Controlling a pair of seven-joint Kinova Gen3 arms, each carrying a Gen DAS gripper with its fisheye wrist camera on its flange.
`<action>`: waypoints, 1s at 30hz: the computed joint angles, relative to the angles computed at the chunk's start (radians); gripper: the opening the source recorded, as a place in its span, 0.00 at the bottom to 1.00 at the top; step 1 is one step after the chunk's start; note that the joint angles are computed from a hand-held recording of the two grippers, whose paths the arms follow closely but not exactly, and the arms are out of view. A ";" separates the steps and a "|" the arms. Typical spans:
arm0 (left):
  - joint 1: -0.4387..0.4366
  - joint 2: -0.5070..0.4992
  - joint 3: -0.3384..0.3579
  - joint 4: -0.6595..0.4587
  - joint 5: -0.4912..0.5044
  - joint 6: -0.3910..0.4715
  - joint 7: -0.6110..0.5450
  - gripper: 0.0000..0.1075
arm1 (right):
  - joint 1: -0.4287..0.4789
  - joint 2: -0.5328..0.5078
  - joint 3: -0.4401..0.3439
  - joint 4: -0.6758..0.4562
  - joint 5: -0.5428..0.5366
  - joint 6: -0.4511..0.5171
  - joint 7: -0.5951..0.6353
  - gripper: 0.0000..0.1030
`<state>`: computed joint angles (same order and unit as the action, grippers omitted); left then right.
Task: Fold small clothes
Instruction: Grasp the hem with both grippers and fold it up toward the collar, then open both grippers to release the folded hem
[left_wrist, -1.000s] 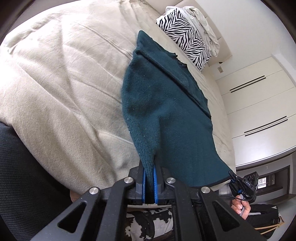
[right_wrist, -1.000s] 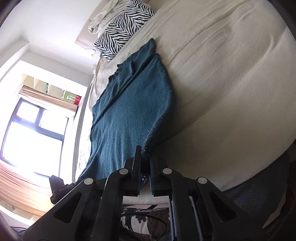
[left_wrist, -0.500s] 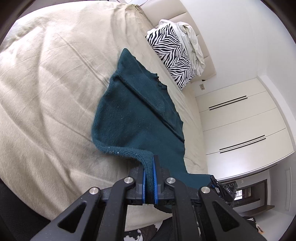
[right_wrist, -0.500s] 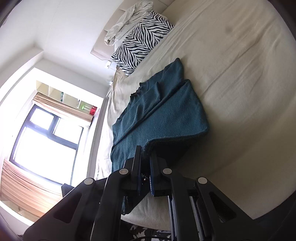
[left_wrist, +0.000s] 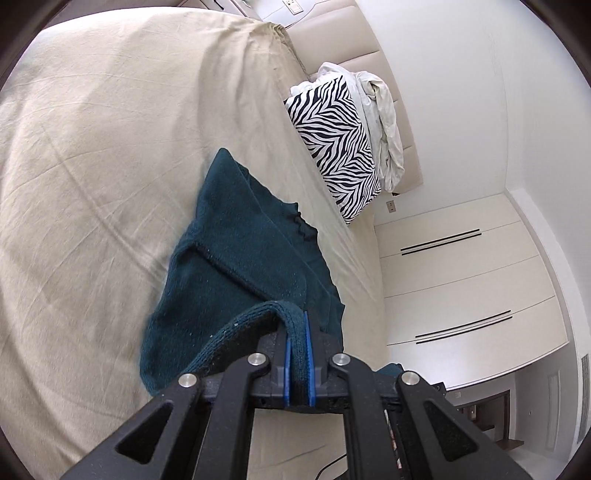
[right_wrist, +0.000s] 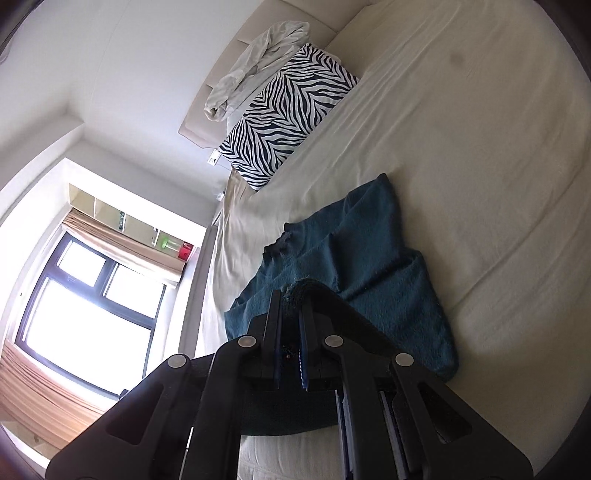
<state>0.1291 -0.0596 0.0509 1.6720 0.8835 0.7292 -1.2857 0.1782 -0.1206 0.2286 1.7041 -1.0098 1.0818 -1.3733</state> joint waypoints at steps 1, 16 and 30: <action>-0.003 0.027 -0.004 -0.018 0.011 -0.002 -0.009 0.07 | -0.004 0.023 -0.005 -0.018 -0.001 -0.017 -0.002 0.06; -0.084 0.403 0.089 -0.393 -0.172 0.013 0.119 0.07 | 0.003 0.407 -0.182 -0.322 0.158 -0.248 -0.223 0.06; -0.073 0.325 0.107 -0.251 -0.340 -0.043 0.150 0.49 | 0.034 0.456 -0.281 -0.328 0.393 -0.339 -0.389 0.65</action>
<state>0.0560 0.2658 0.1579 1.4209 0.5430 0.6859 -1.1357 0.2118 0.3359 -0.0529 1.3758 -0.6168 0.7431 -1.7620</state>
